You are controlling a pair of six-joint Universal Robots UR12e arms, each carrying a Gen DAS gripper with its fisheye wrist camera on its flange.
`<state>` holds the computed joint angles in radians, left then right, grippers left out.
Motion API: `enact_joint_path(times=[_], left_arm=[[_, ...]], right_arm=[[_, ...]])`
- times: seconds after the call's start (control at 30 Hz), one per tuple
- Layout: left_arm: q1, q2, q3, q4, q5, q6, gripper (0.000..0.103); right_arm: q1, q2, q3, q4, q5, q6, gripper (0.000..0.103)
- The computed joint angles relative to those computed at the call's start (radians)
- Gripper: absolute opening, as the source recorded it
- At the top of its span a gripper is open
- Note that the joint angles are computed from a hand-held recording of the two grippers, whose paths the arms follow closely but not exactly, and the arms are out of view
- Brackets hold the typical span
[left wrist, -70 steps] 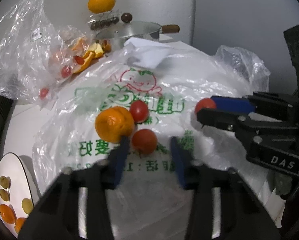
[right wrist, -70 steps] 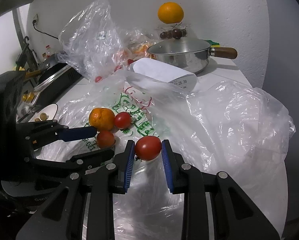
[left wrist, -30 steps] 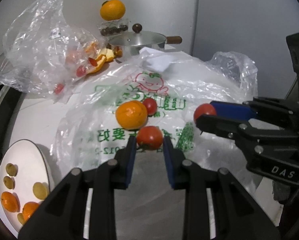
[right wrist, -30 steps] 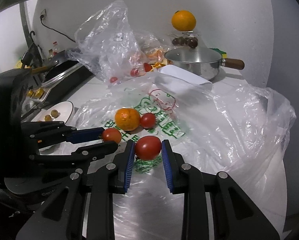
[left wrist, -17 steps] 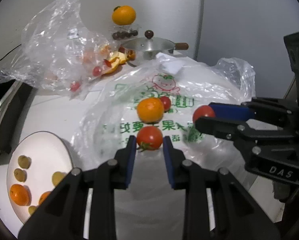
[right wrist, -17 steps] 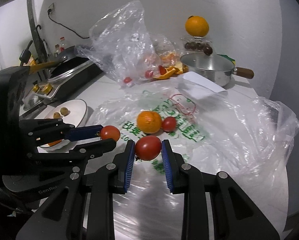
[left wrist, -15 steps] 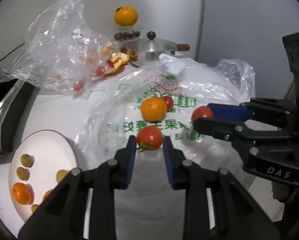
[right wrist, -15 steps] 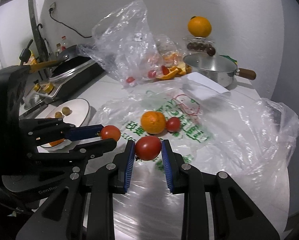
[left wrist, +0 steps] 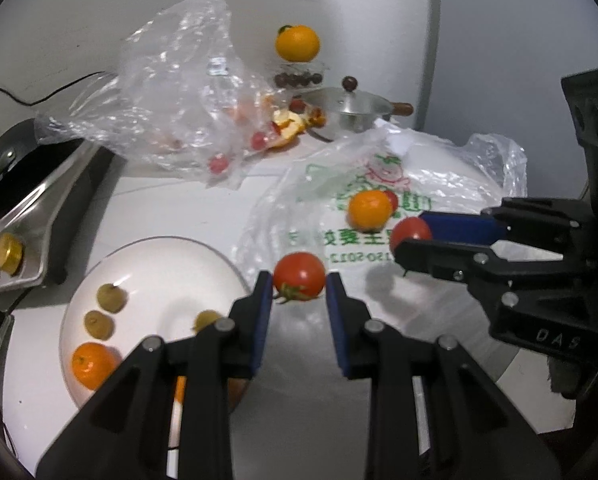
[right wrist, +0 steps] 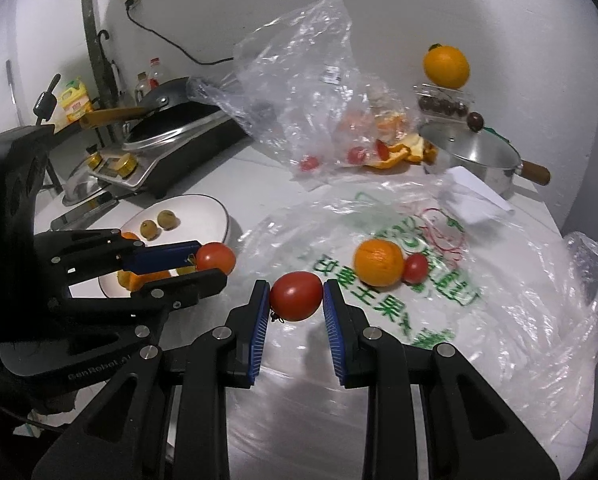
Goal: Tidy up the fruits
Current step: 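Lift and carry both cherry tomatoes toward the white plate, then lower both held cherry tomatoes over the plate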
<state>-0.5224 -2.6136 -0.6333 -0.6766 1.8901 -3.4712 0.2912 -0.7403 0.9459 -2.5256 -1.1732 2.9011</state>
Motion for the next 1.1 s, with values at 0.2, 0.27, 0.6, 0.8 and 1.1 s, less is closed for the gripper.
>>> enact_joint_path(times=[0.2,0.27,0.6,0.8,1.1], left_arm=[[0.009,0.049,-0.099,0.055,0.003,-0.008,0.028],[0.012,0.062,-0.126,0.072,0.005,-0.016,0.028],[0.034,0.111,-0.229,0.126,0.022,-0.039,0.028],[0.047,0.124,-0.257,0.136,0.025,-0.042,0.028],[0.067,0.122,-0.257,0.133,0.018,-0.034,0.028]], right_arm=[[0.018,0.012,-0.025,0.02,0.003,-0.01,0.029],[0.024,0.015,-0.033,0.025,0.003,-0.013,0.029],[0.048,0.038,-0.076,0.049,0.007,-0.015,0.029],[0.062,0.06,-0.115,0.077,0.005,-0.02,0.029],[0.074,0.099,-0.18,0.111,0.01,-0.009,0.029]])
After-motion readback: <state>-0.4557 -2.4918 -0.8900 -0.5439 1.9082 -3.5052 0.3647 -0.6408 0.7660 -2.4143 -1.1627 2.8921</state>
